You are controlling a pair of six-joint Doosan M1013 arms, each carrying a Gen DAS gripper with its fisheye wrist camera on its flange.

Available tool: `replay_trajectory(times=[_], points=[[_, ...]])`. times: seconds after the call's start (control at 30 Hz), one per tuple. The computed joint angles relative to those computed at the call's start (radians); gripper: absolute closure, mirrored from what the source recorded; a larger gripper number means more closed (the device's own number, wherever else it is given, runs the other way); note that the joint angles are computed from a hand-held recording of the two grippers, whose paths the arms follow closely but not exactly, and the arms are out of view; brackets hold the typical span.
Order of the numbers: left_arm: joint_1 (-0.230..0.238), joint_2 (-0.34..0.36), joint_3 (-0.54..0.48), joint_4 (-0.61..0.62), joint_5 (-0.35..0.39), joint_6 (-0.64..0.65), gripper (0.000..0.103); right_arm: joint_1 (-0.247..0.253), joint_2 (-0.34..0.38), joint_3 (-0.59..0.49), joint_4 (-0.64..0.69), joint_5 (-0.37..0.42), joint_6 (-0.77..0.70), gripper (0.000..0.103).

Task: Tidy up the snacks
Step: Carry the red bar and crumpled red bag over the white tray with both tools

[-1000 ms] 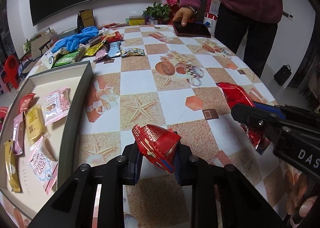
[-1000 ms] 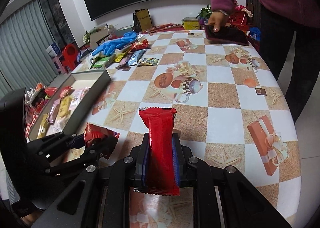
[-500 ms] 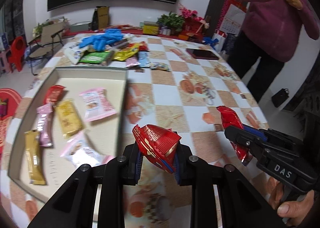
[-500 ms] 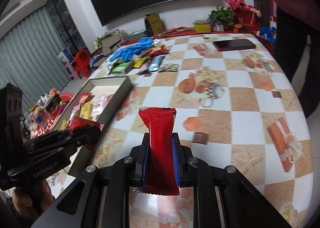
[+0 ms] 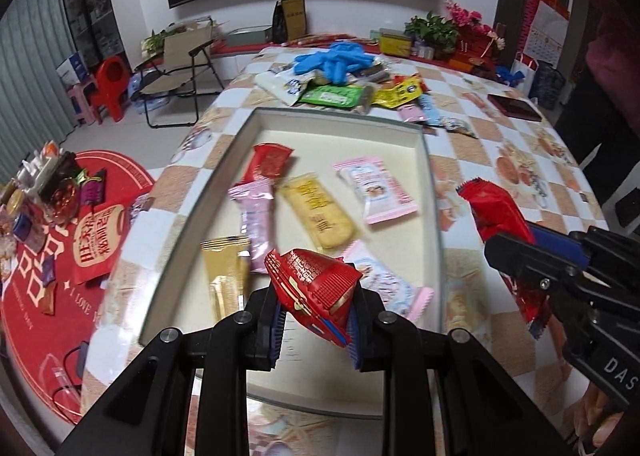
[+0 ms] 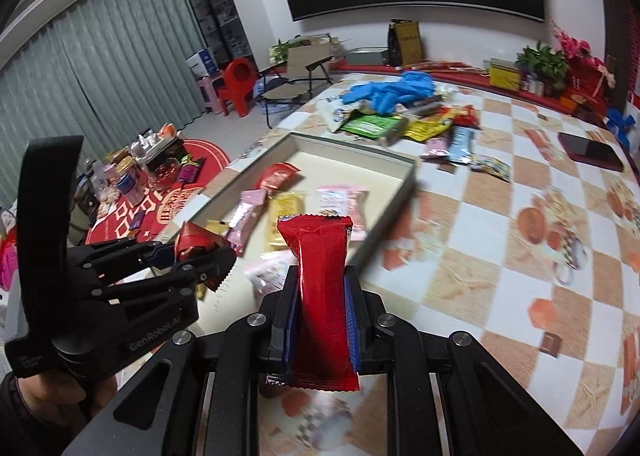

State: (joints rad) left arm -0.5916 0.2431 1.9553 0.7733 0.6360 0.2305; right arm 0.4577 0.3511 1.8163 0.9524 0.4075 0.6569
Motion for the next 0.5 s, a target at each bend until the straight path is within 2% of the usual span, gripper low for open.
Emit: replay_trajectory(times=[0.27, 0.5], points=[[0.021, -0.011, 0.015, -0.025, 0.0, 0.019, 0.075, 0.041, 0.027, -0.041, -0.078, 0.019, 0.067, 0.082], [0.035, -0.012, 0.017, -0.046, -0.008, 0.05, 0.075, 0.052, 0.038, -0.061, -0.143, 0.022, 0.144, 0.082]])
